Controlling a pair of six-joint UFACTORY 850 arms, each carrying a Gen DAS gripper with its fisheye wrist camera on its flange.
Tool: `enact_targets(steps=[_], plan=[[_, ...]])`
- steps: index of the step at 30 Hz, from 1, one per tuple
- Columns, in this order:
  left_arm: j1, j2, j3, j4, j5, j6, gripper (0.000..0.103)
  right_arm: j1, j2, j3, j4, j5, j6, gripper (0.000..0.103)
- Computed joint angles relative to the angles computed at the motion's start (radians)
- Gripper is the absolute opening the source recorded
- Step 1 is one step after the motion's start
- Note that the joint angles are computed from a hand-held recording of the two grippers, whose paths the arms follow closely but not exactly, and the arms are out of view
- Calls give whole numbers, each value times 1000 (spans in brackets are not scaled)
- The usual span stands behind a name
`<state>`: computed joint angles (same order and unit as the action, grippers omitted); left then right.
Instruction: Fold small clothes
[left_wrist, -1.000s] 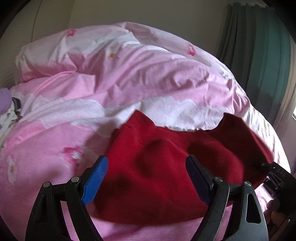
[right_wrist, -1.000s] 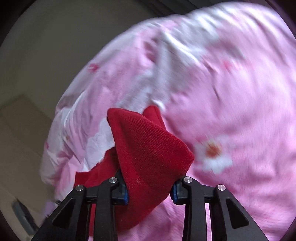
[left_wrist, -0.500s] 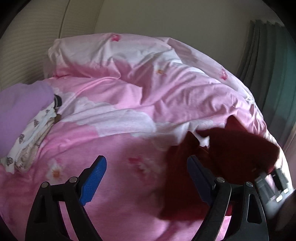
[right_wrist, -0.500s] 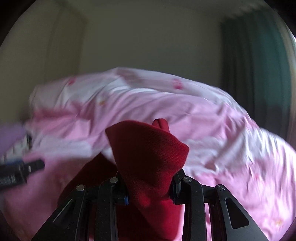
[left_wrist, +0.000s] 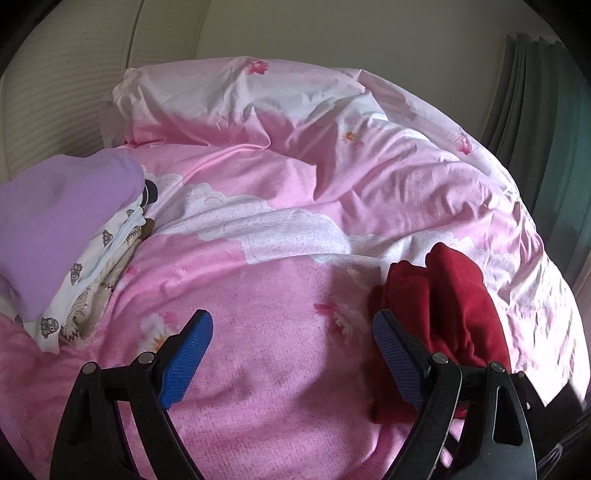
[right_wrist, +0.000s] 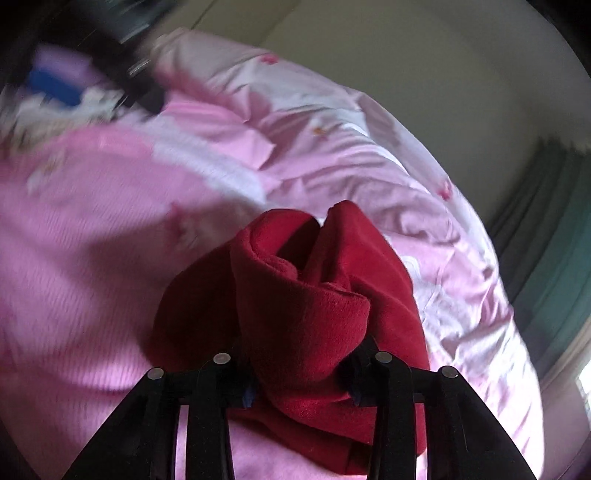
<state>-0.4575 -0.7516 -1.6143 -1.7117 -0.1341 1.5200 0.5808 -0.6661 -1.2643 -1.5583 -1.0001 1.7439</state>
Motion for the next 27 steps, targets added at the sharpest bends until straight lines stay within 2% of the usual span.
enact_targets(steps=[3,6,9,11,13,16,19,22,24,27], plan=[[1,9,10,-76,-11,79,89,18,-5,6,-7,-25,-21,49],[2,27,27,-166,-40,166,89,15,47,57,-43,10,50,58],[-8,47,41,-230,-53,237,89,-6,131,137,-131,134,171,67],[-18,63,53,-265,-77,292,89,-29,198,205,-250,239,312,72],[-25,70,56,-253,-95,289,89,-53,257,267,-384,307,480,72],[-44,81,58,-235,-113,289,89,-74,331,346,-529,320,678,72],[-72,96,65,-272,-145,350,89,-95,392,402,-607,333,788,72],[-102,104,67,-272,-181,392,89,-131,425,433,-687,383,882,72],[-126,103,62,-241,-200,401,89,-165,450,460,-773,428,998,72],[-156,91,46,-175,-219,386,89,-193,497,519,-906,433,1155,72]])
